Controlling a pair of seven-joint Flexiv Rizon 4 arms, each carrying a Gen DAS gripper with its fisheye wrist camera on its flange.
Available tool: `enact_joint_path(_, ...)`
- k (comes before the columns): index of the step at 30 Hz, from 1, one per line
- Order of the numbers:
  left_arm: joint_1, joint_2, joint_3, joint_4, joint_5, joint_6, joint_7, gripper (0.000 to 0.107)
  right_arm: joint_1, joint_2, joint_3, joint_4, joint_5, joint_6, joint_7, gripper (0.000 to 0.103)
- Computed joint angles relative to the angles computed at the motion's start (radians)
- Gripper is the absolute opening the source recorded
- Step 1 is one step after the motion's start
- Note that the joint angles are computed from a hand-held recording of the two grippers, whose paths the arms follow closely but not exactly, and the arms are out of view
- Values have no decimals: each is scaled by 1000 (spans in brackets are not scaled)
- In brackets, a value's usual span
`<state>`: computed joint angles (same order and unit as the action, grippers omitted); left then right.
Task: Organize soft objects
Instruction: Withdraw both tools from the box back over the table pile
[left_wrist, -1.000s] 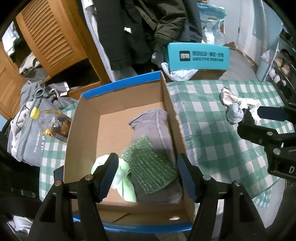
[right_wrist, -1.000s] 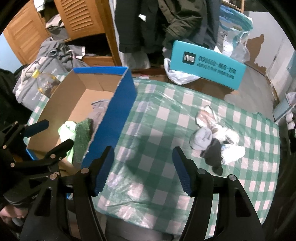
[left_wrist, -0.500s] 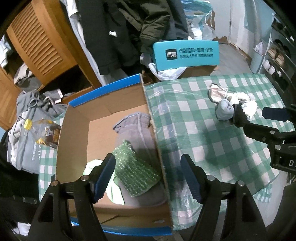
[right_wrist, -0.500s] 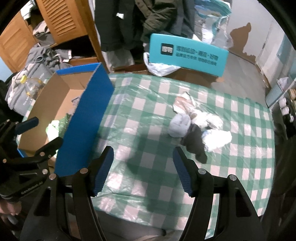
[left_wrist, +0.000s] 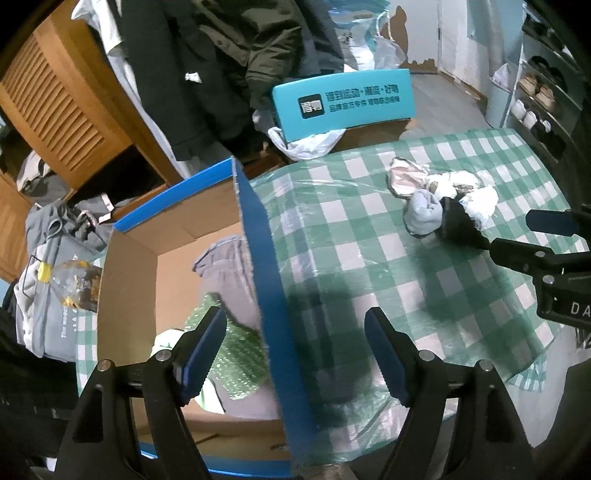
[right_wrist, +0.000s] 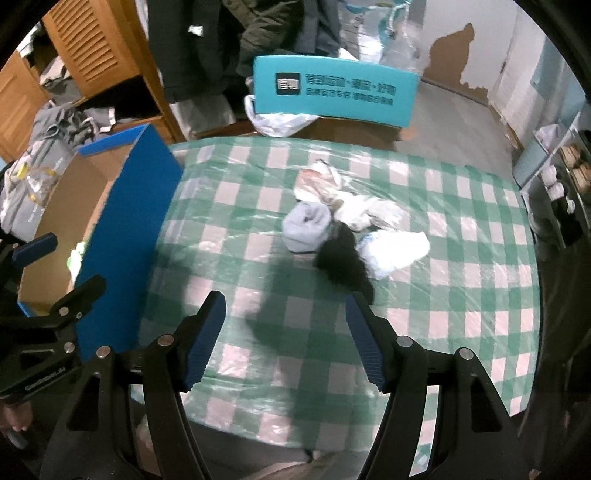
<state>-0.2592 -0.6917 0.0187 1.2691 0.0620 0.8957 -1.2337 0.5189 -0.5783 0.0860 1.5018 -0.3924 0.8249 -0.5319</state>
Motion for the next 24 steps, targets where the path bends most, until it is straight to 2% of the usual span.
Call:
enact_joint_path(14,-33,-46,-12,-65,-4,-69,-4,80,-42,56,-4,119,11,12,78,68)
enact_joint_path(24,-54,-109,-18,-157,-13,-137,-14,80,-86,54,5,136,52,9,97,68)
